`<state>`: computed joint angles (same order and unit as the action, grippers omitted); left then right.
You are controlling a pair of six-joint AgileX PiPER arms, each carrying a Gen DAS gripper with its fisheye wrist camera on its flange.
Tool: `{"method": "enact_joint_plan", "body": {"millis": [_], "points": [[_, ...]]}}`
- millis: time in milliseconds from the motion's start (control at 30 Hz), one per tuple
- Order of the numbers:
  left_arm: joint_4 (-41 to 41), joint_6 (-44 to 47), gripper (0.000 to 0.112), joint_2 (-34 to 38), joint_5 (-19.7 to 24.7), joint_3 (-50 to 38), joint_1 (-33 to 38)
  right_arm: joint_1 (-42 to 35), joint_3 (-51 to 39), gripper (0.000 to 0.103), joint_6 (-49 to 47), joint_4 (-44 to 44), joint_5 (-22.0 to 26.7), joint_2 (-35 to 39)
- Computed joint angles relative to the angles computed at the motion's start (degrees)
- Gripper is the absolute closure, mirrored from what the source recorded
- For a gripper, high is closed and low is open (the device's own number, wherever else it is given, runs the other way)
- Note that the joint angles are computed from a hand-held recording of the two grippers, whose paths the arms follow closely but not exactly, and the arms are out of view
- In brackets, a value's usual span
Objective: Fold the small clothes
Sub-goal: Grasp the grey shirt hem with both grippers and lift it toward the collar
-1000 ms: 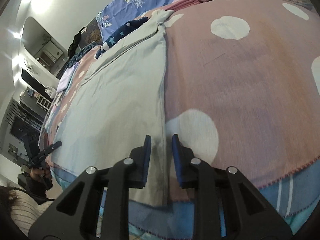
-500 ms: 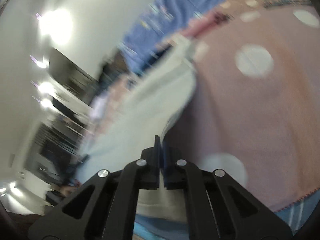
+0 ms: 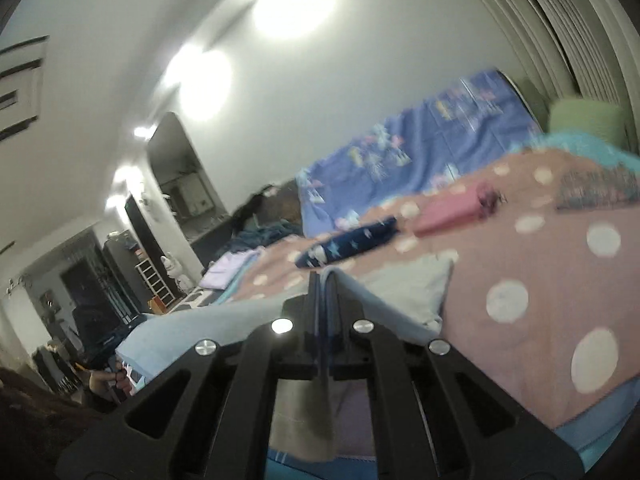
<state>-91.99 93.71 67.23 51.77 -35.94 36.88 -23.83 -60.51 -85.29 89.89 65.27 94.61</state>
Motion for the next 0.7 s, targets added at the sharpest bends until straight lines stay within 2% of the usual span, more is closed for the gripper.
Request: {"method": "enact_joint_plan", "body": {"millis": [133,233,333,400,467,600,700], "points": [[-1.45,0.11,0.110,8.98,-7.46,-3.62,-6.91,5.01,-7.62,0.101,9.72,-3.44,-5.81,9.90],[-2.15,-0.10,0.110,15.95,-12.33,-6.88,-10.28,9.78,-12.39,0.101,13.56,-5.61,-13.20,14.99],[-1.04,-2.22,0.110,21.82,-14.53,-10.87,-11.83,12.92,-18.02,0.101,18.76,-8.22,-17.50,19.50],[-0.09,-3.64,0.110,24.53,-15.31,-13.64,-12.44,13.83,-22.95,0.101,22.54,-9.99,-17.08,22.66],[2.09,-6.59,0.110,27.63,-16.20,-18.77,-13.12,15.52,-30.57,0.101,27.75,-13.28,-17.61,26.57],[6.55,-13.29,0.110,34.54,-18.05,-30.17,-14.44,18.95,-52.94,0.101,43.45,-24.70,-16.69,37.51],[11.92,-20.78,0.110,43.65,-19.62,-41.13,-15.46,22.38,-70.12,0.100,57.84,-37.19,-19.94,47.69]]}}
